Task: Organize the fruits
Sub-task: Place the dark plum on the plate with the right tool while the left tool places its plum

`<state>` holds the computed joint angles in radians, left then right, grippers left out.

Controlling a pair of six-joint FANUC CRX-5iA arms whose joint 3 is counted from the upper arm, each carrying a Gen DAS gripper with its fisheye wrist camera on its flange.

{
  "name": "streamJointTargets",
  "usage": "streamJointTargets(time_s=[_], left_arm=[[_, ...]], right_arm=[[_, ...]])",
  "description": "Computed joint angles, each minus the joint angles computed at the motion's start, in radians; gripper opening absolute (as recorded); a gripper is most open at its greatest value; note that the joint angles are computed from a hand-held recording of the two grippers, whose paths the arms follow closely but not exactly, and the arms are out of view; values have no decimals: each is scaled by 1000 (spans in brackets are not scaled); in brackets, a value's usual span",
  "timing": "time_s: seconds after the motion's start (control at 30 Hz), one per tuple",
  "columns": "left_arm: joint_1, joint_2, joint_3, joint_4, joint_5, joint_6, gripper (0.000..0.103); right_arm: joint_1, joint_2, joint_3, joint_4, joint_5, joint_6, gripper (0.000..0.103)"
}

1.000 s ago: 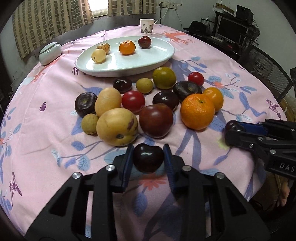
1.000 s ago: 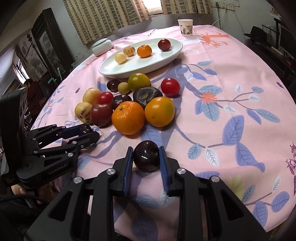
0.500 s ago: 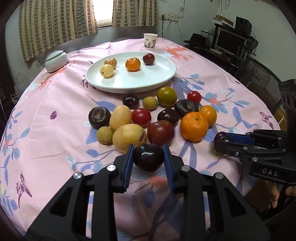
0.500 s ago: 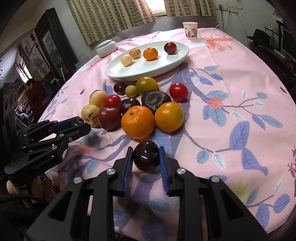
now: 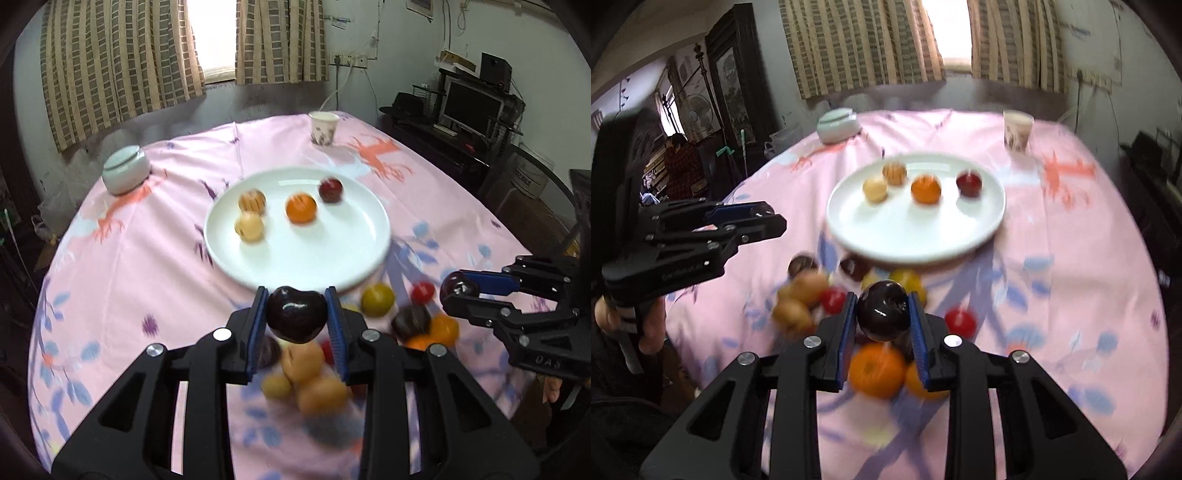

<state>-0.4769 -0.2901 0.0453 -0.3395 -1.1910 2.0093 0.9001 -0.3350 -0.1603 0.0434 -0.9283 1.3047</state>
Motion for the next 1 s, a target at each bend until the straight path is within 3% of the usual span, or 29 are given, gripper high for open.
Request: streamJointTargets(time_s=[0.27, 0.5, 0.8, 0.83, 0.87, 0.93, 1.0], left_arm=[[185, 272, 222, 138, -14, -110, 32], [262, 400, 263, 248, 2, -140, 32], [287, 457, 283, 282, -6, -163, 32], [288, 462, 286, 287, -10, -164, 32], [287, 463, 288, 289, -12, -165, 33], [286, 456, 287, 296, -15, -173, 41], [275, 423, 275, 271, 0, -165, 61]], right_arm=[[-135, 311, 295, -68, -24, 118, 28], [-203, 544, 527, -173, -172, 208, 28], [-172, 591, 524, -74, -140, 172, 28], [-169, 591, 523, -62, -143, 170, 30], [-165, 596, 525, -46, -149, 166, 42], [-153, 579, 496, 7, -125, 138, 60], [-146, 542, 459, 40, -95, 122, 60]])
